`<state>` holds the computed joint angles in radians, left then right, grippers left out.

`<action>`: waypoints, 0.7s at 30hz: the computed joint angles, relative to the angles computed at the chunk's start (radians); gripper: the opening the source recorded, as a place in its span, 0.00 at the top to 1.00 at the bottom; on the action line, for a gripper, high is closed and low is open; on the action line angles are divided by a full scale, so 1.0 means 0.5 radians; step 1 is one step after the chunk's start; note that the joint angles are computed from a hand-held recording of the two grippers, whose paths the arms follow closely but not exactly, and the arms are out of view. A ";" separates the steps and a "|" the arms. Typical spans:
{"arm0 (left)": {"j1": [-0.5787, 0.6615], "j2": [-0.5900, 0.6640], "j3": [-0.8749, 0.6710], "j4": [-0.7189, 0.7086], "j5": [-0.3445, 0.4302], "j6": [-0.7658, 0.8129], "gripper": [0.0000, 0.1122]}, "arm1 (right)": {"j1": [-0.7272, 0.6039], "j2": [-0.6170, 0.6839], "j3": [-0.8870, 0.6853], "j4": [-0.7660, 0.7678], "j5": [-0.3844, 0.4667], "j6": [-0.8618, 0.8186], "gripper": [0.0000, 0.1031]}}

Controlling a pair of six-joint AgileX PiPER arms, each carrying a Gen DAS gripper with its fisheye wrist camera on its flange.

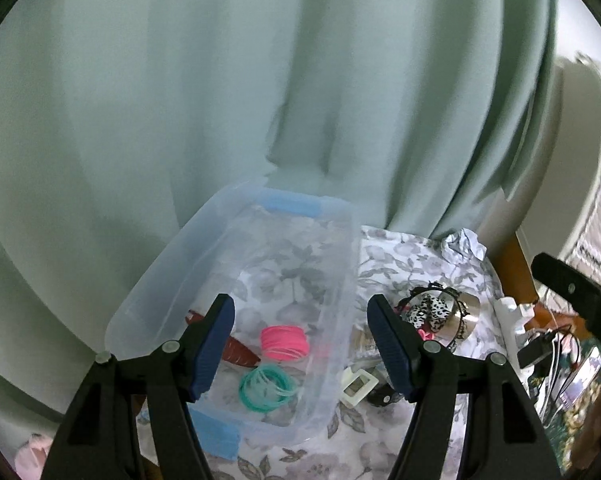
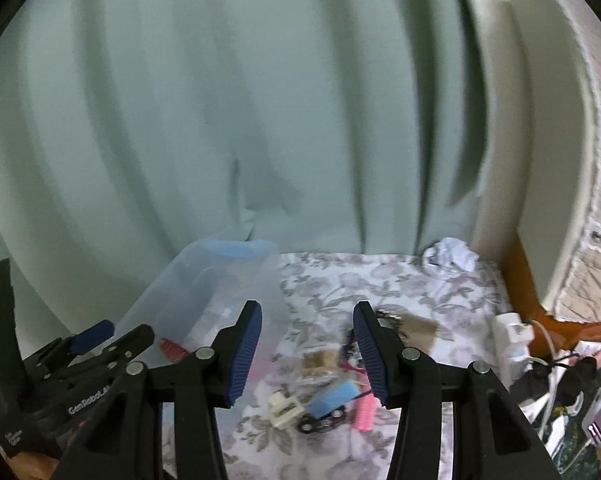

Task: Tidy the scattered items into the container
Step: 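Move both tools back toward the remaining items on the bed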

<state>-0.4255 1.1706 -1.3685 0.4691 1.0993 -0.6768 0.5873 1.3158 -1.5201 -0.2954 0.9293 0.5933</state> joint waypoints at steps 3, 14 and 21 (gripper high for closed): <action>-0.110 0.005 0.011 0.085 -0.023 -0.077 0.38 | -0.122 -0.072 0.073 0.072 -0.019 -0.040 0.50; -0.392 0.046 0.108 0.147 -0.204 -0.207 0.38 | -0.546 -0.327 0.382 0.470 -0.076 -0.426 0.32; -0.546 0.164 0.165 0.074 -0.252 -0.140 0.38 | -0.689 -0.404 0.616 0.698 -0.104 -0.663 0.24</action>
<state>-0.6985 1.2525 -1.2862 0.5061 0.9733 -0.7467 0.2429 1.1136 -1.2120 0.0536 0.8775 0.2619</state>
